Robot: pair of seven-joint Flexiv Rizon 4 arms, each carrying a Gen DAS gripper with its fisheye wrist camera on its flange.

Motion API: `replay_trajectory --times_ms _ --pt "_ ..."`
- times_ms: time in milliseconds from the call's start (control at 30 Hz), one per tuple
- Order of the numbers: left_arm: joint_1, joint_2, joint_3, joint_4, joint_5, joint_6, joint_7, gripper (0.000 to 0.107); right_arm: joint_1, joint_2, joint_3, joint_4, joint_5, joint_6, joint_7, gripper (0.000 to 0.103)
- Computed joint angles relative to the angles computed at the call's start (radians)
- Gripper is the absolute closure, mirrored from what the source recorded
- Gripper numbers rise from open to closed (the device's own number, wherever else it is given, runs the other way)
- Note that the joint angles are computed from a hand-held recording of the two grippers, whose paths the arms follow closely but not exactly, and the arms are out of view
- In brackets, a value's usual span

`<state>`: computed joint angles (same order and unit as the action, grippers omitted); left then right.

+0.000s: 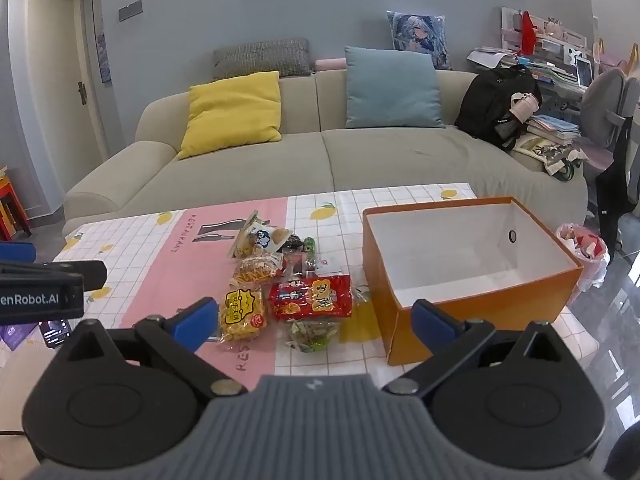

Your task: Organize snacks

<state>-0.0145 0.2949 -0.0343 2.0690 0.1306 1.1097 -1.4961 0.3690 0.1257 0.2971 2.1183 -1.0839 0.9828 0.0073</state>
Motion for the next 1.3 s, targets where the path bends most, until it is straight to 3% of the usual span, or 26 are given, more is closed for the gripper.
replay_trajectory --times_ms 1300 --pt "-0.008 0.003 -0.002 -0.006 0.0 -0.02 0.014 0.008 0.012 -0.009 0.001 -0.012 0.047 -0.015 -0.029 0.003"
